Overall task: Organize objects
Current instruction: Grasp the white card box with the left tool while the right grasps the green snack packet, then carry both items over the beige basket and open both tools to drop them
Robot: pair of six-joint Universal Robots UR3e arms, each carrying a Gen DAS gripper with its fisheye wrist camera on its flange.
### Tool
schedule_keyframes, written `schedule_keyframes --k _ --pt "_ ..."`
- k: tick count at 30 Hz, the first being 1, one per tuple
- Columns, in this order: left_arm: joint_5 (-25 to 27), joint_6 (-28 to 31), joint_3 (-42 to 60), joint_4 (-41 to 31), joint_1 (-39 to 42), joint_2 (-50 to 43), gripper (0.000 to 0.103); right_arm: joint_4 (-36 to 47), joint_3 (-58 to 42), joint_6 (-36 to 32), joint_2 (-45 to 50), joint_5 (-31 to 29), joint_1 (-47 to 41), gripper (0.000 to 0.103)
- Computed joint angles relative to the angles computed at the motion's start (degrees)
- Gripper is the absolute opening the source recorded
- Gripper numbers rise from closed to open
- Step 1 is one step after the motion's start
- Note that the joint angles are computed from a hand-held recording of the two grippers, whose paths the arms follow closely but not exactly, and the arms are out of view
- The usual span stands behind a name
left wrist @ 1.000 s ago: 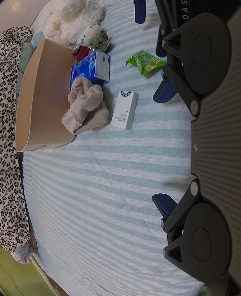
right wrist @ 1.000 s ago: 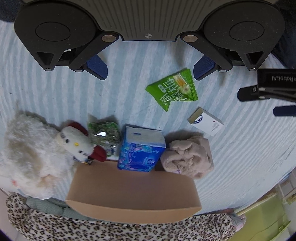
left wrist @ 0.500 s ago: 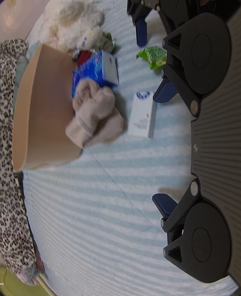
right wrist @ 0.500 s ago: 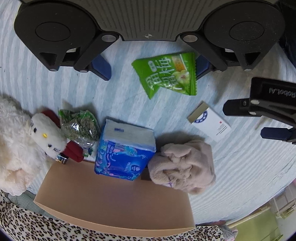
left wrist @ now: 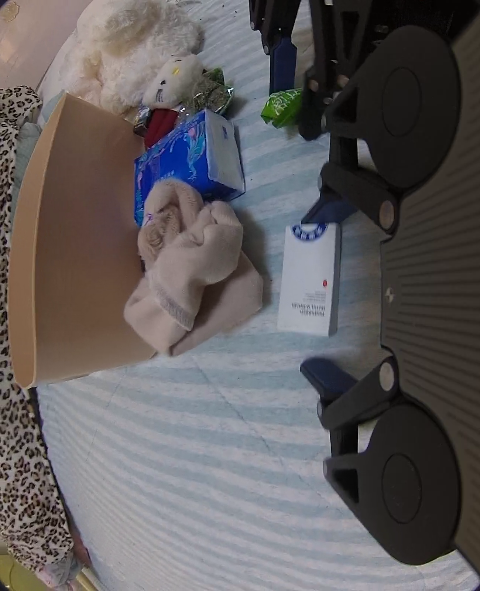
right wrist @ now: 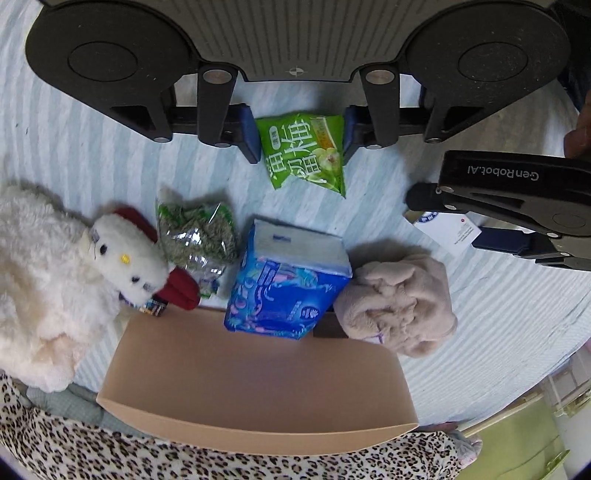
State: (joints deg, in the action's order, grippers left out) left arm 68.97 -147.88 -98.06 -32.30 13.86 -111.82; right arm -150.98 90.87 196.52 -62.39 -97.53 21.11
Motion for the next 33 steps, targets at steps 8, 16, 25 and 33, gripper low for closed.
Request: schedule_keyframes --k 8,16,25,33 --pt "-2.75 1.93 -3.14 -1.01 2.74 4.72 0.060 -2.85 5.09 1.37 -4.31 2.13 -2.37 0.023" --pt "-7.20 -1.61 1.29 2.30 2.42 7.47 0.060 -6.16 5.49 -1.35 -11.08 1.70 -5.89 0.023" --pt "-0.71 -13.91 31.81 2.89 -6.48 -10.39 0.060 -3.77 -18.42 -7.11 1.27 0.25 -10.32 0.023" --pt "9.71 -16.83 67.52 -12.25 -13.41 -32.07 0.060 6.70 -43.39 -6.99 15.79 0.35 -11.99 0.023"
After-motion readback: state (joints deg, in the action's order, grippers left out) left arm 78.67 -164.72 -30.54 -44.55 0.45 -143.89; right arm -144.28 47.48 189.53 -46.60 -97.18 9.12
